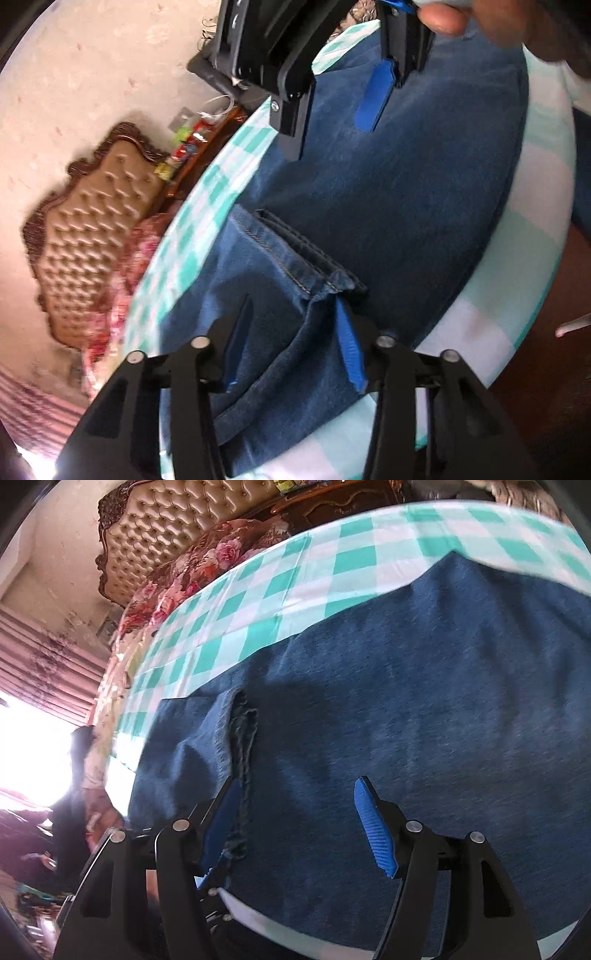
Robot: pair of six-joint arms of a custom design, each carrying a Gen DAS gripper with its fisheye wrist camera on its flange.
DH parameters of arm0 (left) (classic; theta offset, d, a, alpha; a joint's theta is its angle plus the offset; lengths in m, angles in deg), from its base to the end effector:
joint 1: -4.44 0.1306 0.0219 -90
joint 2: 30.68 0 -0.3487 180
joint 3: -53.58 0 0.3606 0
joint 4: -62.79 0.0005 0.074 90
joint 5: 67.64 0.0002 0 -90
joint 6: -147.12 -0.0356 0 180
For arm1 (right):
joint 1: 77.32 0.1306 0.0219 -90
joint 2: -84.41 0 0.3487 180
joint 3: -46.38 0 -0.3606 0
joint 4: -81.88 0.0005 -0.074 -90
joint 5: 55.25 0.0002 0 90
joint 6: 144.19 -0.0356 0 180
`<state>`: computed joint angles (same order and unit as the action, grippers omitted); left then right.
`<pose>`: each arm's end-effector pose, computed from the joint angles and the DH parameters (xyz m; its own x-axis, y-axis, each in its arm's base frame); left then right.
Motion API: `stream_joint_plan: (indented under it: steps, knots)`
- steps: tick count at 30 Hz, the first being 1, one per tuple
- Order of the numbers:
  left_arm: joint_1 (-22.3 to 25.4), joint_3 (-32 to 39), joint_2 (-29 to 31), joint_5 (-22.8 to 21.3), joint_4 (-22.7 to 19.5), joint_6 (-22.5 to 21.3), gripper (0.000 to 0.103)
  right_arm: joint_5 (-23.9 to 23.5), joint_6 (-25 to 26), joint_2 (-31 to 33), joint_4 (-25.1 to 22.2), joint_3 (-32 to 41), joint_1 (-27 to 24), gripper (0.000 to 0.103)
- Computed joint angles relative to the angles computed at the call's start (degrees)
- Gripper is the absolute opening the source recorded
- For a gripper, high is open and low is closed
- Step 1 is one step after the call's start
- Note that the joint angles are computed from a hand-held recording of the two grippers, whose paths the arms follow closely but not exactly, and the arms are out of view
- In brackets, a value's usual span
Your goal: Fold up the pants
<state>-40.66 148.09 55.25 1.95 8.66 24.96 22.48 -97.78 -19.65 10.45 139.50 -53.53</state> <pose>0.3111 -0.2953 0.4554 -0.1650 0.8723 -0.4603 0.6843 0.4373 0.5835 0.3129 0.1457 0.4870 -0.8880 0.3448 -0.3042 0.1442 0.8371 0.5278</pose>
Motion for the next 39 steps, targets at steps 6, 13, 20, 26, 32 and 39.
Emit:
stream_joint_plan:
  steps: [6,13,20,26,32,39]
  knots:
    - [1.50,1.10,-1.31,6.00,-1.15,4.78,0.009,-9.39,-6.01,-0.91,3.42,-1.96,-3.25,0.081]
    - [3.05,3.22,-3.47,7.14,-0.19,10.29,0.008,-23.94,-15.49,-0.30,11.54,-5.73,-4.69,0.086]
    - [2.50,3.21,-4.57,6.19,-0.25,9.58,0.008,-28.05,-23.84,2.97,23.03,-5.78,-2.22,0.086]
    - [1.47,2.17,-5.58,4.37,0.42,8.55,0.007,-23.55,-18.37,8.26,20.03,-0.58,-1.36,0.034]
    - [-6.18,0.44,-4.86,-2.14,5.14,8.55,0.005,-11.60,-0.08,8.86,6.10,9.37,-1.29,0.013]
    - [-12.91,3.22,2.49,-3.52,10.71,11.69,0.005,-10.00,8.61,2.73,-0.64,4.01,-10.69,0.012]
